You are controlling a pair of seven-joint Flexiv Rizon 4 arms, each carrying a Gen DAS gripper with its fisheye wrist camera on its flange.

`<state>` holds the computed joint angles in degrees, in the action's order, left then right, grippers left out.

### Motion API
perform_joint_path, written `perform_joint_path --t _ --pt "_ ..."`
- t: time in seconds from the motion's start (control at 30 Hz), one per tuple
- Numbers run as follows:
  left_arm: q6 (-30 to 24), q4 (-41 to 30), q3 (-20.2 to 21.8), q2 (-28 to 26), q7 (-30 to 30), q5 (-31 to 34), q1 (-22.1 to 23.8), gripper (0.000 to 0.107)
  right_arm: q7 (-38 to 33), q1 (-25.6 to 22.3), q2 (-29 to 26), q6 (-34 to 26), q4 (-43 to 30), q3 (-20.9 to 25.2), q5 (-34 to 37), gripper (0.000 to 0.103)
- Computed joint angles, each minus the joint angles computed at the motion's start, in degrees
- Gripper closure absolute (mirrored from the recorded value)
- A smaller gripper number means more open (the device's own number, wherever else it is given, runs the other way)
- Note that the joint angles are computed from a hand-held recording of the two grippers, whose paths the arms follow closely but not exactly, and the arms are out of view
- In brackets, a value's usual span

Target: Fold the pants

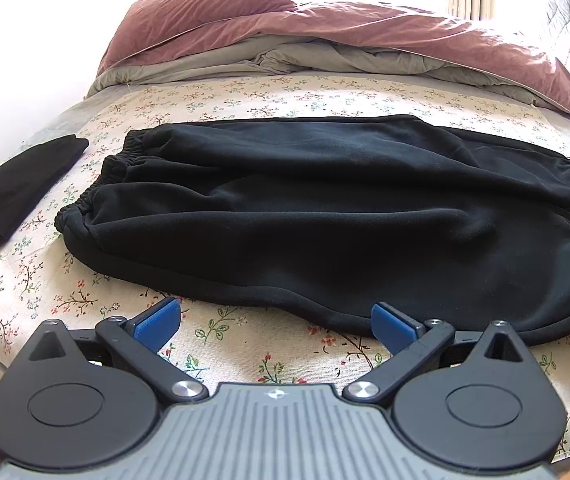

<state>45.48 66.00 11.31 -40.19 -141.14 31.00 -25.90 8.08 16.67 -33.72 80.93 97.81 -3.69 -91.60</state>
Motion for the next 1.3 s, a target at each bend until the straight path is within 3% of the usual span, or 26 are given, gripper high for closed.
perform_joint_path --t 0.63,1.3 --pt "1.13 0.51 0.01 0.13 0.54 0.18 0.15 0.004 -1.17 -0.74 -0.79 2.61 -1.04 0.54 -1.57 0.000" --pt "2.67 1.54 0.07 0.44 1.05 -0.31 0.43 0.004 -5.70 0.84 -1.52 3.73 -0.94 -0.77 2.86 0.000"
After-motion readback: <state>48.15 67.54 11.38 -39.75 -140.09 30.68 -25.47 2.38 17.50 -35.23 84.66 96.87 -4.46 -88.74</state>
